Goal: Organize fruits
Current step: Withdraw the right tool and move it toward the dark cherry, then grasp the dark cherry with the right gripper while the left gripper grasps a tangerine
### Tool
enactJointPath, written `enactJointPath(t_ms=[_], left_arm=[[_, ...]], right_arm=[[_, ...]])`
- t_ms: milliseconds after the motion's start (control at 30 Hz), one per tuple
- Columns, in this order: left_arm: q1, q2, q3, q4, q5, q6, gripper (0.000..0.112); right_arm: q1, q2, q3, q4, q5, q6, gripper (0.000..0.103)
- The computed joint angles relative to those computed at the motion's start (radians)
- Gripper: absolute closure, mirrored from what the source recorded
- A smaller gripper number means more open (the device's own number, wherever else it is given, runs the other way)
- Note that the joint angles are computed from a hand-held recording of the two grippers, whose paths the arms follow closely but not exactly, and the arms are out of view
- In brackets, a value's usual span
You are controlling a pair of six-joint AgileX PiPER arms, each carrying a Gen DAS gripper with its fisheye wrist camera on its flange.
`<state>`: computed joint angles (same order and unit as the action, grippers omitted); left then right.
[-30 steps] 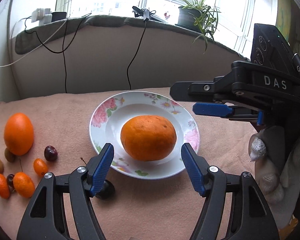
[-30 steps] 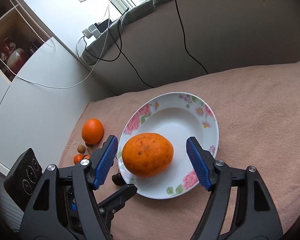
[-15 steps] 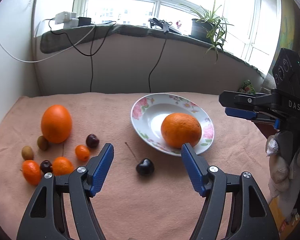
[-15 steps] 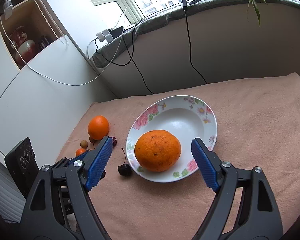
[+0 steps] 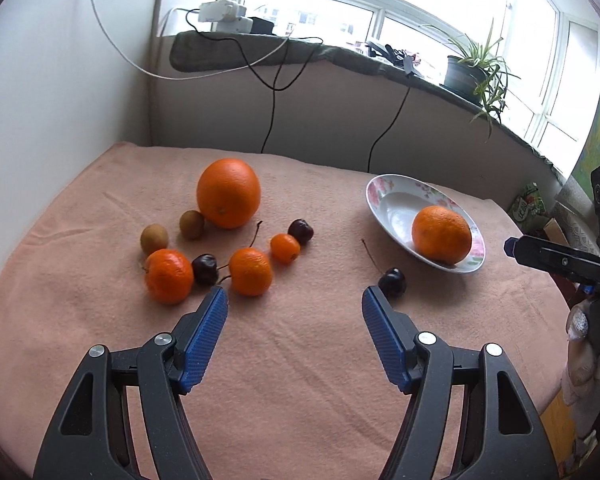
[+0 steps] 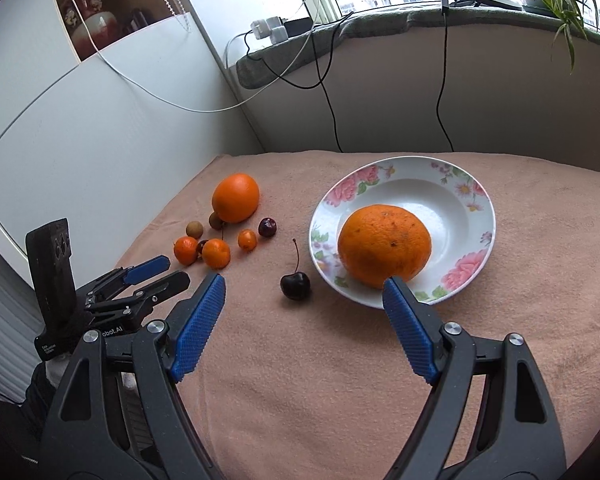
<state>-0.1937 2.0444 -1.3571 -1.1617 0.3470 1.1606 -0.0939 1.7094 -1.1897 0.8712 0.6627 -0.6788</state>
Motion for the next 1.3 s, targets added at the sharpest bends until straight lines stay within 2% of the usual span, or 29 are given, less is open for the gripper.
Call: enactJointPath(t_ms=[100,167,367,433,667,800,1000,1300], left_arm=[[0.028,0.000,0.010,-0.010,0.000,0.005,0.049],[0.045,0.005,0.010,-0.014,0.001,0.000,0.049],[0.095,0.033,-0.009,-0.006,0.017,-0.021,0.053],[0.100,0.048,-0.027,0.037,0.012,-0.063,0.060],[0.129,0.106,-0.105,0.116,0.045,-0.145,0.062],[0.138,0.143,-0.165,0.161,0.081,-0.190,0.064],[0.152,0.190,-0.236,0.204,0.131,-0.235,0.065],[0.166,0.257,-0.341,0.269,0.200,-0.331,0.065]], right_arm=[[0.029,0.017,0.003,-0.019,-0.015,0.017,0.020],[0.042,0.032,0.001,-0.024,-0.021,0.028,0.020],[0.071,0.081,-0.025,-0.059,-0.009,0.073,0.035],[0.085,0.097,-0.035,-0.088,-0.009,0.099,0.041],[0.149,0.156,-0.081,-0.223,-0.029,0.233,0.049],[0.176,0.200,-0.124,-0.289,-0.034,0.313,0.059],[0.214,0.238,-0.169,-0.393,-0.069,0.444,0.060],[0.244,0.275,-0.214,-0.484,-0.092,0.530,0.060]])
